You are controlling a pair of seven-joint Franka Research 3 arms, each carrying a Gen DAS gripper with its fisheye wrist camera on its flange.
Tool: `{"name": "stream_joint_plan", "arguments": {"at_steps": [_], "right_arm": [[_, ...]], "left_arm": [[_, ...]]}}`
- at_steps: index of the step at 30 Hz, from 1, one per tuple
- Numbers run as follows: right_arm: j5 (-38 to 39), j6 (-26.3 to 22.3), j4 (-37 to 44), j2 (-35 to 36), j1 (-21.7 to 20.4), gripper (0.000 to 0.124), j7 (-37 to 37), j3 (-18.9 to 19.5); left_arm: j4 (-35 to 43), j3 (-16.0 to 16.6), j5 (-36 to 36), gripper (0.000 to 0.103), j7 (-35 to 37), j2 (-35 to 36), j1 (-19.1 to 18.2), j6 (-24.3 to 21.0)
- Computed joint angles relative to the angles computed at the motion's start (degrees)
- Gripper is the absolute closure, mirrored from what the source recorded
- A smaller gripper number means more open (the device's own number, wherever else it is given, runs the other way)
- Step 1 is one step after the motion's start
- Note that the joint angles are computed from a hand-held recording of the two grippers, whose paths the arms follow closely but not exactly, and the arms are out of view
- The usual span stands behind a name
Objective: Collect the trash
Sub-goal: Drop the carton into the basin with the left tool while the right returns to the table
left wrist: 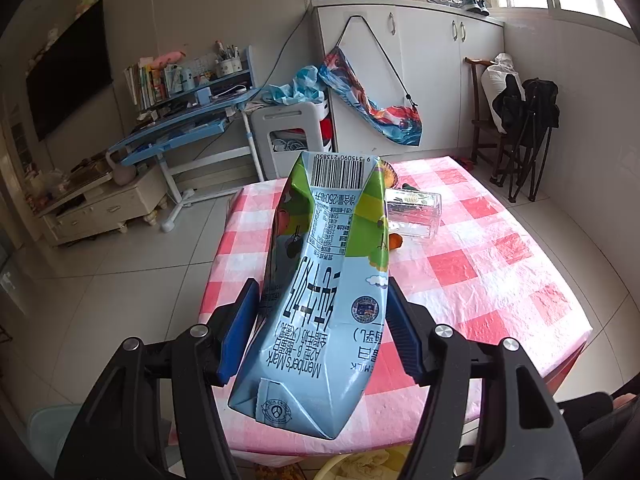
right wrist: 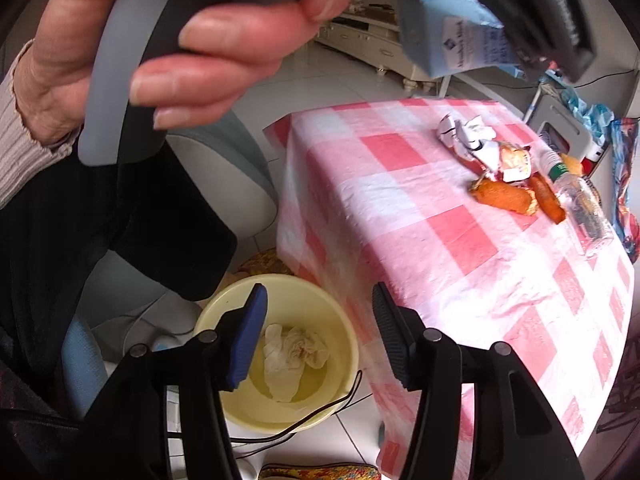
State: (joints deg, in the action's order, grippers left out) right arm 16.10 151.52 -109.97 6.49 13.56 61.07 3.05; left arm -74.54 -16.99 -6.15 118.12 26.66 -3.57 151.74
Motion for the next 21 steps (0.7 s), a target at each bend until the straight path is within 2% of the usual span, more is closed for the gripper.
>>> {"name": "stream_joint_plan", "arguments": {"at_steps": [12,15,21], "right_arm": [[-12.5,6.0,-1.7,-1.5,0.3,0.065,14.0,-2.3],[-13.9,6.8,-2.6,-2.3,-0.1,0.064,16.3,-2.3],[-18.7,4.2,-1.0,-1.7,-0.3,0.064,22.9,-2.7]], "left_arm": [[-0.1,2.3,4.4,0.043,-5.1,0.3,-1.6,-0.2],[-3.3,2.3,4.8,0.043,-5.8,-1.5,-1.1,1.0],[-11.6,2.5,3.4,0.043,-8.0,-6.3,0.6,0.3]]}}
